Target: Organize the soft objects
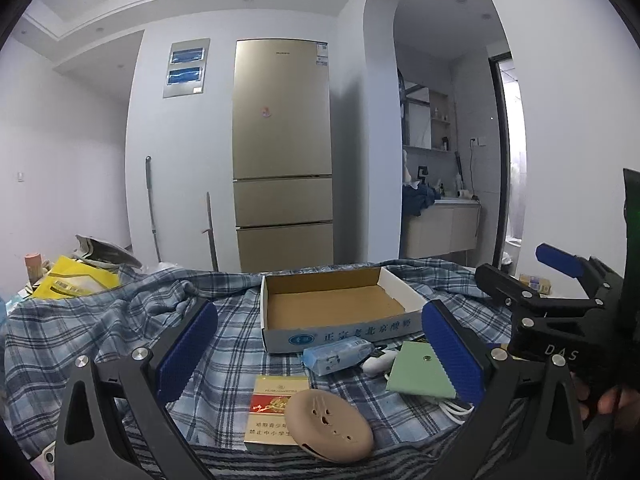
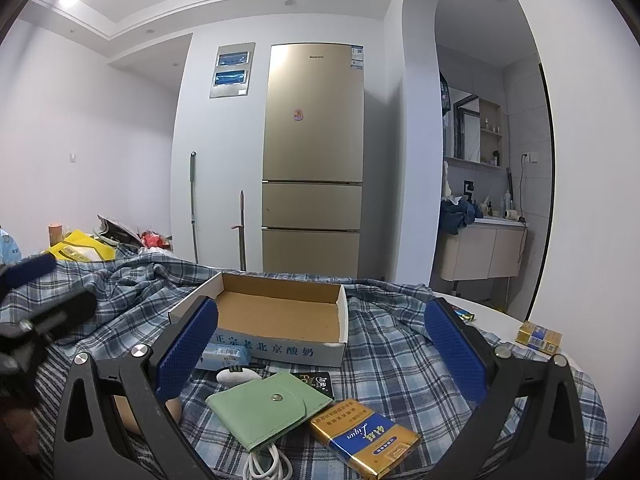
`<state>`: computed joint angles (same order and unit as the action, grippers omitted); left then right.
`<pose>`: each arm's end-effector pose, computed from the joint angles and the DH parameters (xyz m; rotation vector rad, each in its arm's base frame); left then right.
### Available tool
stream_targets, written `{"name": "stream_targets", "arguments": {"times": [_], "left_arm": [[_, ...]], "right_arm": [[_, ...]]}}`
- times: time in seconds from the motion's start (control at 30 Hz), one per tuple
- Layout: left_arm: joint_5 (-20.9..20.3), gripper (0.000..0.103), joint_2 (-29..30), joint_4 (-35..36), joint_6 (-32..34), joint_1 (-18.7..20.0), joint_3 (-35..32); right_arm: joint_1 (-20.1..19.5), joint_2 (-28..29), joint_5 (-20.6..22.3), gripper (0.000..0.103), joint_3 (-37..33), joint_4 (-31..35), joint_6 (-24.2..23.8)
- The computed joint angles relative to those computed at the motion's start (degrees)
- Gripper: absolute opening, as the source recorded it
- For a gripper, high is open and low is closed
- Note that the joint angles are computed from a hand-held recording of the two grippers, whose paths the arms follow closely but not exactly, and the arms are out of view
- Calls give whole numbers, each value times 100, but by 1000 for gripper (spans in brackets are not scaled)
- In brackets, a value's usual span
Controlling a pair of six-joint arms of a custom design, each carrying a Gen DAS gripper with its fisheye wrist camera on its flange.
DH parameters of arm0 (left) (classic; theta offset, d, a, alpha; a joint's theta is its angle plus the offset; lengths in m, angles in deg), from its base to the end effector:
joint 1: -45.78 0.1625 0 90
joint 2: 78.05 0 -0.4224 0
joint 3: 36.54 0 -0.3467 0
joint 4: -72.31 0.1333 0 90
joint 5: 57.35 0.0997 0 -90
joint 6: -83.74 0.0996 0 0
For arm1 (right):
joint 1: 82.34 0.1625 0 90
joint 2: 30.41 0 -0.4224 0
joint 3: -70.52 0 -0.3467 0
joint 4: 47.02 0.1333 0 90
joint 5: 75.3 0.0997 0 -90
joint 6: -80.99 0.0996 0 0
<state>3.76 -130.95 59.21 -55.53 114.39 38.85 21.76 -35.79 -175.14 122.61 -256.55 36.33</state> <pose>-0.0663 -0.6666 0.2542 0.6468 1.9072 -1.5600 0.3032 -0.7296 0.0160 0.9640 -1.9989 1.5255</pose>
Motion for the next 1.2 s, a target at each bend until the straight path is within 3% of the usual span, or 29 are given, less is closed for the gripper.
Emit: {"name": "stream_targets", "arguments": {"times": [0.13,0.27,0.5,0.6,0.7,0.83,0.97,1.07,1.2], "left_arm": [[-32,103,-52,-137,31,-16,85],[-374,103,-18,133,-15,-110,-106],[-894,103,183,1433,-532,-247,-829],[-899,96,382,2072,-773,-201,-1247],[-1015,95,516,2303,-870,-157,-1463],[-977,93,619,2632,-1090,-104,-1637],[-1126,87,871,3127,-1040,-150,-1957],[-1171,87,992,3311,-909,-226,-2022],[-1273,87,1114,3413,-767,-258,-2120]], "right_arm": [[-21,-76,-8,103,54,57,221],[-19,-310,-37,103,206,404,391],[11,-902,-186,103,508,1307,653],[-1,-1083,-378,103,497,1887,772],[-49,-1175,-508,103,427,2463,795],[-135,-1077,-707,103,43,3322,679],[-282,-919,-757,102,-617,4883,553],[-302,-648,-1164,98,-1028,5277,229],[-350,-435,-1360,94,-1400,5811,-25]]}}
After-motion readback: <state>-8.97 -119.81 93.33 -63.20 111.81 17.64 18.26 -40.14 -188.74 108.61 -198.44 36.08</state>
